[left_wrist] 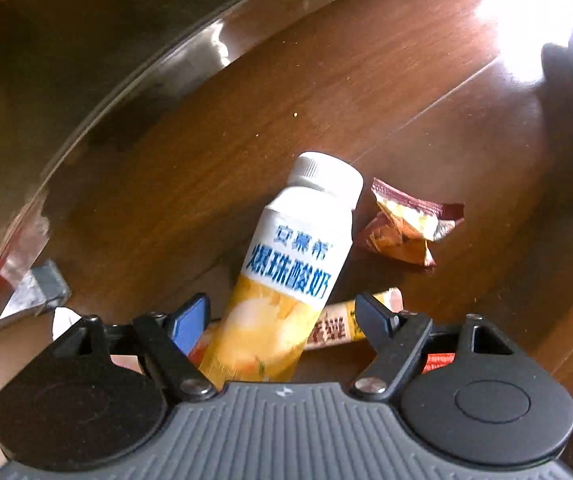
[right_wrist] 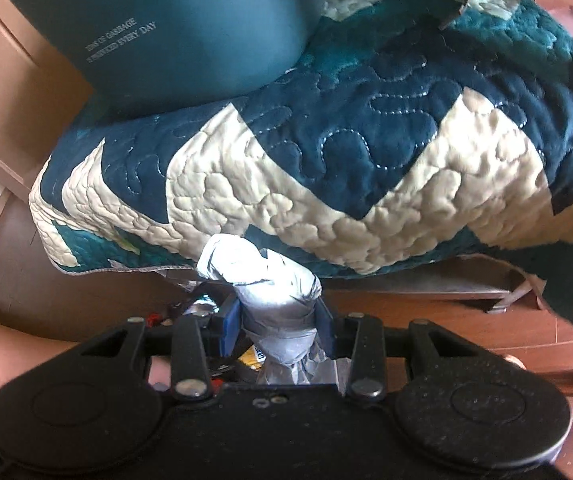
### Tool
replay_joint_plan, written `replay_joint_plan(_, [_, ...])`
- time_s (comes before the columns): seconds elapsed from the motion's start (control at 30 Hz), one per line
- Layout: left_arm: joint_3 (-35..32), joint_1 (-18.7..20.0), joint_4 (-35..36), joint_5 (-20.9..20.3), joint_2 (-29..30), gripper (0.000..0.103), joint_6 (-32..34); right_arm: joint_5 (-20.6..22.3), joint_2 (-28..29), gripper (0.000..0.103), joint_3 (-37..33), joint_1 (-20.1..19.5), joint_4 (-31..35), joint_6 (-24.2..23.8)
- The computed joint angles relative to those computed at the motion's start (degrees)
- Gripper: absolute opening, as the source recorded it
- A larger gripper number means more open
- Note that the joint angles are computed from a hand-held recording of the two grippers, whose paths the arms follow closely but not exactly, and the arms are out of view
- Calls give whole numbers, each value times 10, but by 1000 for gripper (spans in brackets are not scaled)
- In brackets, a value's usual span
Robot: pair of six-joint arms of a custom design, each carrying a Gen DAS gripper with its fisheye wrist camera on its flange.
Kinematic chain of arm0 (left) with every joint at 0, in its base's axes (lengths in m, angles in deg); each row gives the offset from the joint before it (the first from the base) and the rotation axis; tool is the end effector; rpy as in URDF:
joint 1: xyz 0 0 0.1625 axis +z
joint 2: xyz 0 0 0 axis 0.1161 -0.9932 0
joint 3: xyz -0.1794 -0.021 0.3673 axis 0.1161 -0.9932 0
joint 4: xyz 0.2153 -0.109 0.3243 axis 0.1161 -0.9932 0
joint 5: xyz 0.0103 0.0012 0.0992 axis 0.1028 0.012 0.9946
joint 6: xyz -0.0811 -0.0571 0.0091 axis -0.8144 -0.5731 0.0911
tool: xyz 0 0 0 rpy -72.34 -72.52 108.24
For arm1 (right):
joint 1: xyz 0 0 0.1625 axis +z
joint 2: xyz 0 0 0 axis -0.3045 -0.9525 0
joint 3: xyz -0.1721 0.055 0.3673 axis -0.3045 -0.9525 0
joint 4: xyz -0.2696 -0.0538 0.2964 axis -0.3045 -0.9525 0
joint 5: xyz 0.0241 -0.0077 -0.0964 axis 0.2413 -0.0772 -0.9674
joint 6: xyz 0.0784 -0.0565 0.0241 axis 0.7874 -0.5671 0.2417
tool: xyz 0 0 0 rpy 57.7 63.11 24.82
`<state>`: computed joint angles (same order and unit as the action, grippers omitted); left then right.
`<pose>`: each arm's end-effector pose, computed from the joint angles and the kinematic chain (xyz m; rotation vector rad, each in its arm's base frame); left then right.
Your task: Collect trash
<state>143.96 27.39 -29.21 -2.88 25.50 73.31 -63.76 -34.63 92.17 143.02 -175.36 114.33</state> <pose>-0.3876 -0.4746 0.0002 1.3379 1.9361 0.6170 0.2996 -0.3169 0.4792 -0.2922 -2.4910 0.8999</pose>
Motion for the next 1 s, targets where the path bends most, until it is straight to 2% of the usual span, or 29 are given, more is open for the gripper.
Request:
replay_joint_plan(0.03, [0, 0, -2, -2, 2, 68, 1, 2, -1, 38, 0, -1, 1, 1])
replay_joint_plan(0.1, [2, -3, -4, 4, 5, 51, -3, 5, -1, 38, 1, -4, 3, 7])
replay_joint_plan(0.3, [2, -9, -6, -10, -4, 42, -9, -4, 1, 38, 1, -4, 10, 19])
replay_joint_plan(0.57, [-20, -35, 35, -28, -42, 41, -72, -54, 10, 38, 0, 7, 26, 16])
replay_joint_plan(0.8, [-93, -62, 84, -54, -83, 41, -151, -93, 5, 38, 2, 24, 18, 15])
replay_joint_plan(1.0, [-167, -102, 119, -58, -115, 41, -207, -125, 13, 38, -4, 69, -10, 6])
